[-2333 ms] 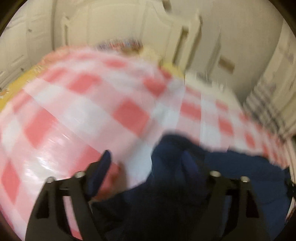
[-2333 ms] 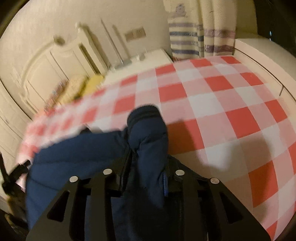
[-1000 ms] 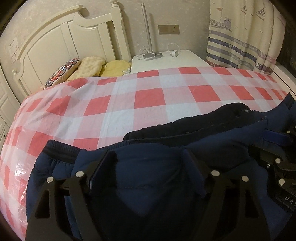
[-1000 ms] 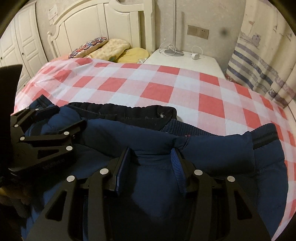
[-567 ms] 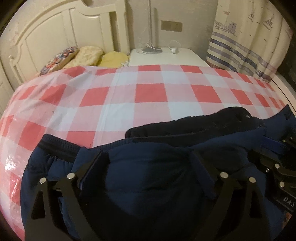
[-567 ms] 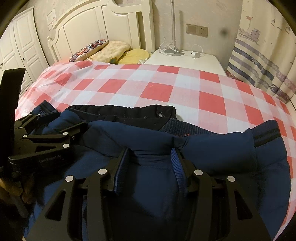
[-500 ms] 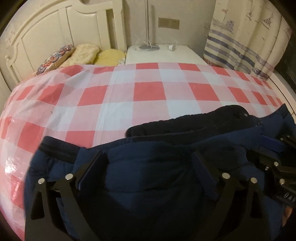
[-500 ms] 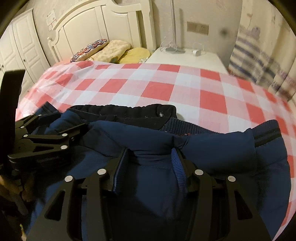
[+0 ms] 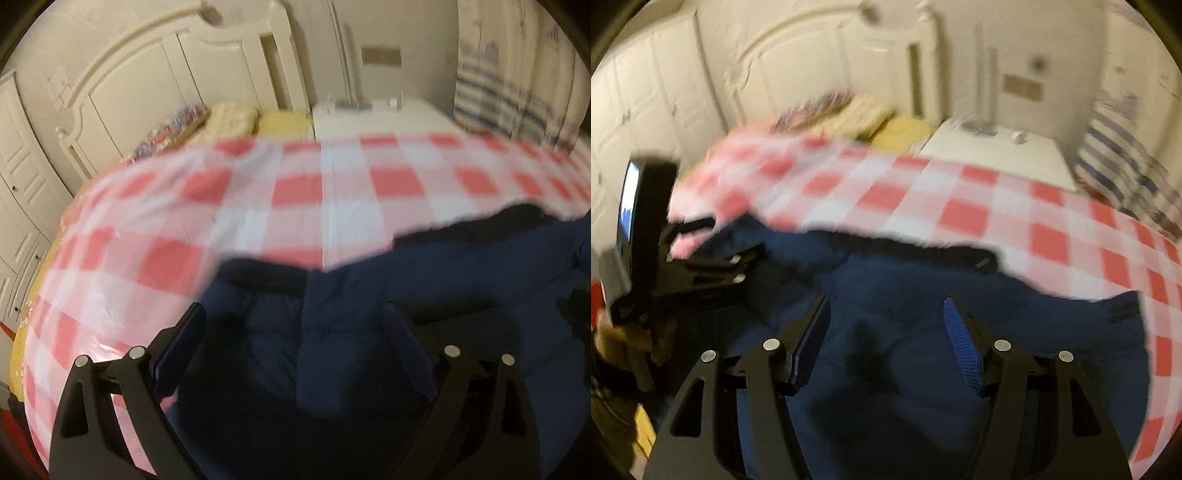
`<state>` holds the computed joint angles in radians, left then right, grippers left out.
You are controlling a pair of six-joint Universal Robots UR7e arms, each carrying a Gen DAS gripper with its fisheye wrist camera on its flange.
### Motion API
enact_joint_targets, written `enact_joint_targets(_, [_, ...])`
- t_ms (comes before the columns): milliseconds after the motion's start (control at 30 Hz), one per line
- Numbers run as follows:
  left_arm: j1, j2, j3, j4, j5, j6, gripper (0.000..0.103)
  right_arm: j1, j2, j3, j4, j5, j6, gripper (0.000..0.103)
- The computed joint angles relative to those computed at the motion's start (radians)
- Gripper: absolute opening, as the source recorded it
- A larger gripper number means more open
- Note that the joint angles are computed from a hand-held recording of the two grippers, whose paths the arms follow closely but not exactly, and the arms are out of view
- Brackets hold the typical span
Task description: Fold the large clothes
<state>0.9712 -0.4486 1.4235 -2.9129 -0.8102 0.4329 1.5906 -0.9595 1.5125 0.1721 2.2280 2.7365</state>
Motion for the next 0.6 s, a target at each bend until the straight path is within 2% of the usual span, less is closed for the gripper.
enact_joint_targets(67, [0.013, -0.011, -0.001, 0.02, -0.027, -0.034, 0.099, -0.008, 0.067, -0.047, 0.029, 0.063, -0.015, 0.065])
enact_joint_targets(200, [0.038, -0.019, -0.025, 0.097, -0.078, -0.097, 0.101, -0.021, 0.06, -0.034, 0.016, 0.039, -0.02, 0.067])
enact_joint_targets(400, [0.05, -0.021, -0.035, 0.122, -0.118, -0.137, 0.101, -0.02, 0.061, -0.009, -0.047, 0.051, -0.061, 0.071])
enact_joint_targets(500, [0.045, -0.02, -0.029, 0.104, -0.106, -0.128, 0.101, -0.018, 0.058, -0.002, -0.061, 0.052, -0.078, 0.074])
enact_joint_targets(567, [0.024, -0.02, -0.002, 0.015, -0.036, -0.102, 0.1, -0.025, 0.052, -0.015, -0.003, 0.012, -0.039, 0.079])
enact_joint_targets(600, [0.007, -0.021, 0.026, -0.082, 0.008, -0.064, 0.1, -0.024, 0.04, -0.016, 0.026, 0.001, -0.006, 0.078])
